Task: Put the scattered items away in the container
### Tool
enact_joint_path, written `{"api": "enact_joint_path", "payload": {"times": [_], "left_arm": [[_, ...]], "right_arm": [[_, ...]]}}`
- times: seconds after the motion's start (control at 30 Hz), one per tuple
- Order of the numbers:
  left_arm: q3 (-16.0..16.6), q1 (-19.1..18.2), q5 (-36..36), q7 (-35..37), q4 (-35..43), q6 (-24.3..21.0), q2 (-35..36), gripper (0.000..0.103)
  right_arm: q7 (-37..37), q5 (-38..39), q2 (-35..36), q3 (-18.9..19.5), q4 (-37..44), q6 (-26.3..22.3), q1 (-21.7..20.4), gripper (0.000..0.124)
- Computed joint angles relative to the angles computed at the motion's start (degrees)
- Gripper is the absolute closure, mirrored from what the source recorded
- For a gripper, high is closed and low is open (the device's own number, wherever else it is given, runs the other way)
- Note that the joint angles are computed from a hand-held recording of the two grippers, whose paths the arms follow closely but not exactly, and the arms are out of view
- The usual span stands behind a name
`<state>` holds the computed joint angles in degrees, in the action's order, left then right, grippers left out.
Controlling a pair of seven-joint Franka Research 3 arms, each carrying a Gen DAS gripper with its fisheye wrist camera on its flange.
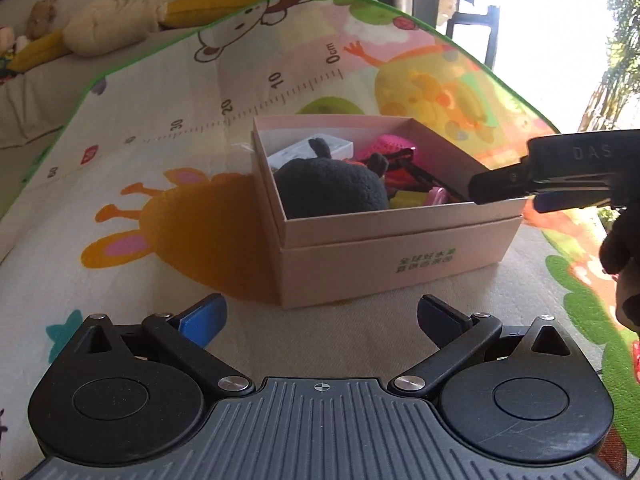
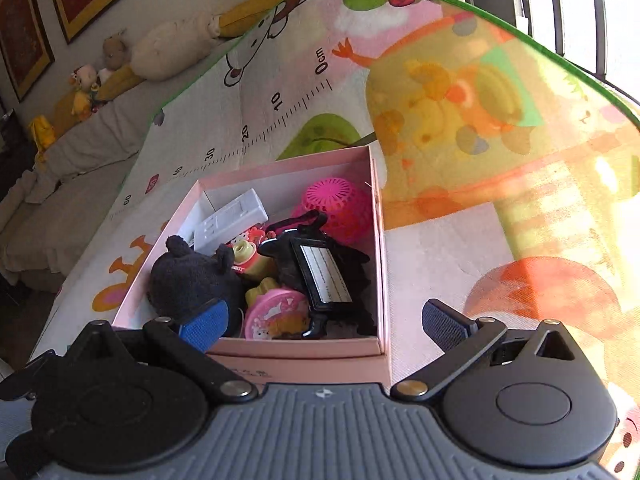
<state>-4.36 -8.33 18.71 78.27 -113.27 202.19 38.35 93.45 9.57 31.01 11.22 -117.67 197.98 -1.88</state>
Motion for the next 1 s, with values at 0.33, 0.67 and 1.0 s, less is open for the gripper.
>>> {"api": "enact_joint_path", "payload": {"times": [0.33, 0.67, 1.0], "left_arm": [[12.2, -16.4, -19.5, 6.9, -3.6, 3.6, 0.6, 0.0], [10.0, -14.2, -20.0, 8.5, -0.3, 1.6, 2.0, 0.0], [10.6, -15.1, -20.7, 8.9, -0.6, 1.4, 1.8, 0.0]], "right_arm": [[-12.9, 18.4, -1.8, -12.4, -13.4, 11.0, 19.6, 0.021], [-17.8, 25.1, 4.1, -12.6, -5.8, 12.9, 20.5, 0.021], [-19.5, 27.7, 4.7, -11.9, -4.7, 13.5, 20.8, 0.021]]}}
